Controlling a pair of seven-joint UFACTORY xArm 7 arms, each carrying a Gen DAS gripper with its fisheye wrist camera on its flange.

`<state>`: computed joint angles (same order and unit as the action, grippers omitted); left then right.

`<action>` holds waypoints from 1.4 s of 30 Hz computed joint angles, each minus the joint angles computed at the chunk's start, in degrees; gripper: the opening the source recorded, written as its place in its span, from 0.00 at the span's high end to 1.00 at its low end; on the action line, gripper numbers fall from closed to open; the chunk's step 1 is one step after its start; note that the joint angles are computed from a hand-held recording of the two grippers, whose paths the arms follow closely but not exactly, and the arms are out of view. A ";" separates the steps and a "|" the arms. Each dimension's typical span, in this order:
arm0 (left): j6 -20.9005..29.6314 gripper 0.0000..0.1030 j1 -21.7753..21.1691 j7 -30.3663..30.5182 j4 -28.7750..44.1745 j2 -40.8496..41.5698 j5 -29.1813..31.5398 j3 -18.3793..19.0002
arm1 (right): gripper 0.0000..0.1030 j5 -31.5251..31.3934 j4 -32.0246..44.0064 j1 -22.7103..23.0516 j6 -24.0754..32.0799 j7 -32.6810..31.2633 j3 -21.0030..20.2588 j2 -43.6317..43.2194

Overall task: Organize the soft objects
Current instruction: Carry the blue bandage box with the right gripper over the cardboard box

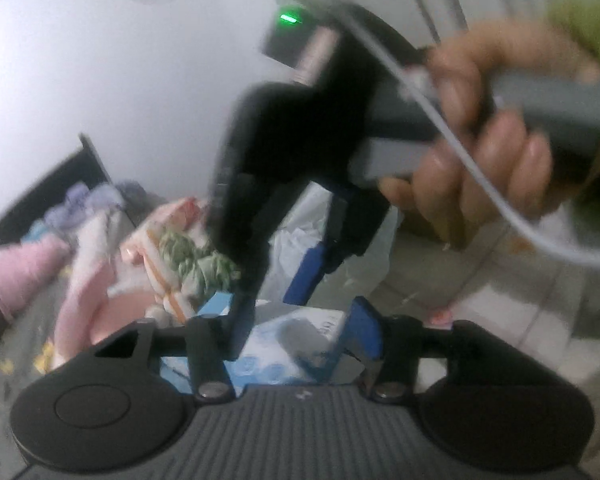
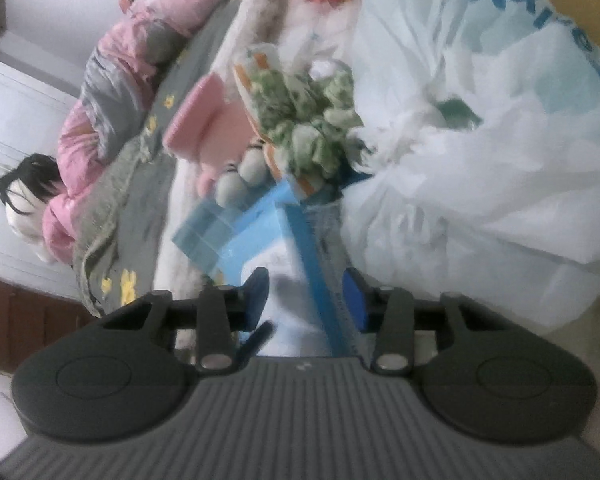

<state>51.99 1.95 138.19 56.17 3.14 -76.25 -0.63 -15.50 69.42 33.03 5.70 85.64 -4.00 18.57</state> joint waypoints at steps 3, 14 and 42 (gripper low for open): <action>5.47 0.42 1.95 -10.56 4.88 2.21 6.07 1.40 | 0.64 1.64 -0.81 -1.02 -1.86 -0.74 1.11 0.69; 8.92 0.53 5.13 -49.08 21.40 13.14 24.41 -1.31 | 0.62 3.22 -3.76 6.07 -6.72 0.27 -5.80 0.63; 6.55 0.47 2.63 -47.24 18.50 3.23 17.05 -2.41 | 0.58 -12.91 -3.37 35.07 -3.12 11.99 -36.49 -5.87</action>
<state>58.54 4.57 90.95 74.67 6.37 -59.20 -3.04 -28.41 66.04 68.10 2.59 97.63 -40.48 12.70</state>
